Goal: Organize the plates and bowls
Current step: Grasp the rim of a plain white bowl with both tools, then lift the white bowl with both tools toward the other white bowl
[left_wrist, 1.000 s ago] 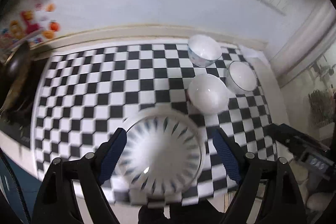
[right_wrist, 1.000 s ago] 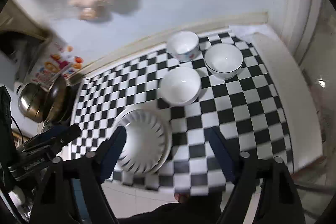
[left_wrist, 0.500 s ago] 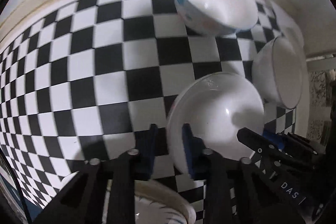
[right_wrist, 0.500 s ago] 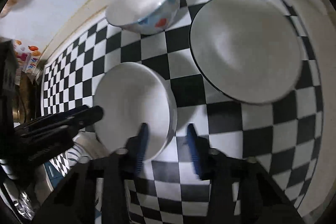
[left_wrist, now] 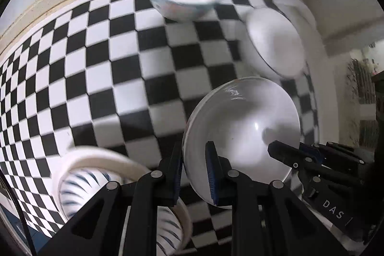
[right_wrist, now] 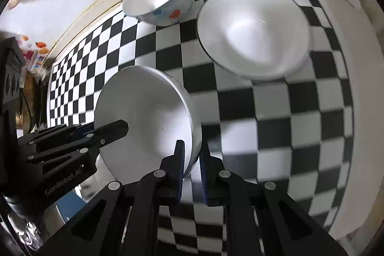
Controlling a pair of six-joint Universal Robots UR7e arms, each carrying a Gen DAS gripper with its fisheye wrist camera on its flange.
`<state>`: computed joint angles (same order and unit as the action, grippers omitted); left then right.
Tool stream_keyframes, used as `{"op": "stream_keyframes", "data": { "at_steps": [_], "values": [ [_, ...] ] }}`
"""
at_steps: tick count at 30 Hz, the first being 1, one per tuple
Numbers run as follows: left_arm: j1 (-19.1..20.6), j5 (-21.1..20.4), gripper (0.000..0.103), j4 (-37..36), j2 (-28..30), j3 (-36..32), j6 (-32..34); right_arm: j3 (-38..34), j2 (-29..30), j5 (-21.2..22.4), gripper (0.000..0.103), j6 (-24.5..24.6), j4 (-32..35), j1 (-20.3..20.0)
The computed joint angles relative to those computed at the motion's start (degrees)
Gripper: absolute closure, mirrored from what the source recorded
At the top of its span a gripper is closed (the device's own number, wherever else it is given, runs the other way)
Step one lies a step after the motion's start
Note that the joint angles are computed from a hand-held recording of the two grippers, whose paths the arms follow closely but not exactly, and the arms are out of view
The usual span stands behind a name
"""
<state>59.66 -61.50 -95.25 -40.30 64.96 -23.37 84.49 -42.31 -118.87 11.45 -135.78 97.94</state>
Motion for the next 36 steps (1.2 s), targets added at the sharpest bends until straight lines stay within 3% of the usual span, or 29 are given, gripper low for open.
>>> {"op": "stream_keyframes", "data": {
  "at_steps": [12, 20, 24, 28, 30, 33, 36],
  "values": [
    [-0.6, -3.9, 0.086, 1.7, -0.9, 4.8, -0.9, 13.2, -7.9, 0.2, 0.089, 3.2, -2.5, -1.9],
    [-0.3, -3.6, 0.087, 3.4, 1.1, 3.9, -0.9, 14.8, -7.9, 0.4, 0.089, 3.8, -2.8, -3.2],
    [-0.7, -3.9, 0.086, 4.4, 1.8, 2.0, -1.5, 13.5, -7.5, 2.3, 0.089, 4.4, 0.1, -4.2],
    [-1.5, -3.2, 0.085, 3.8, 1.2, -2.3, -2.0, 13.0, -10.8, 5.4, 0.087, 4.9, 1.5, -4.7],
    [-1.5, -2.7, 0.080, 2.9, 2.3, -5.7, -1.1, 12.2, -12.5, 5.8, 0.079, 4.4, 0.5, -4.5],
    [-1.0, -2.2, 0.076, 4.1, 6.9, -14.6, 0.5, 8.5, -12.6, 5.9, 0.066, 2.8, -1.1, -4.5],
    [0.6, -4.4, 0.076, 9.0, 14.7, -27.4, 0.7, 2.3, -9.4, 3.9, 0.064, 1.0, -1.1, -5.0]
  ]
}}
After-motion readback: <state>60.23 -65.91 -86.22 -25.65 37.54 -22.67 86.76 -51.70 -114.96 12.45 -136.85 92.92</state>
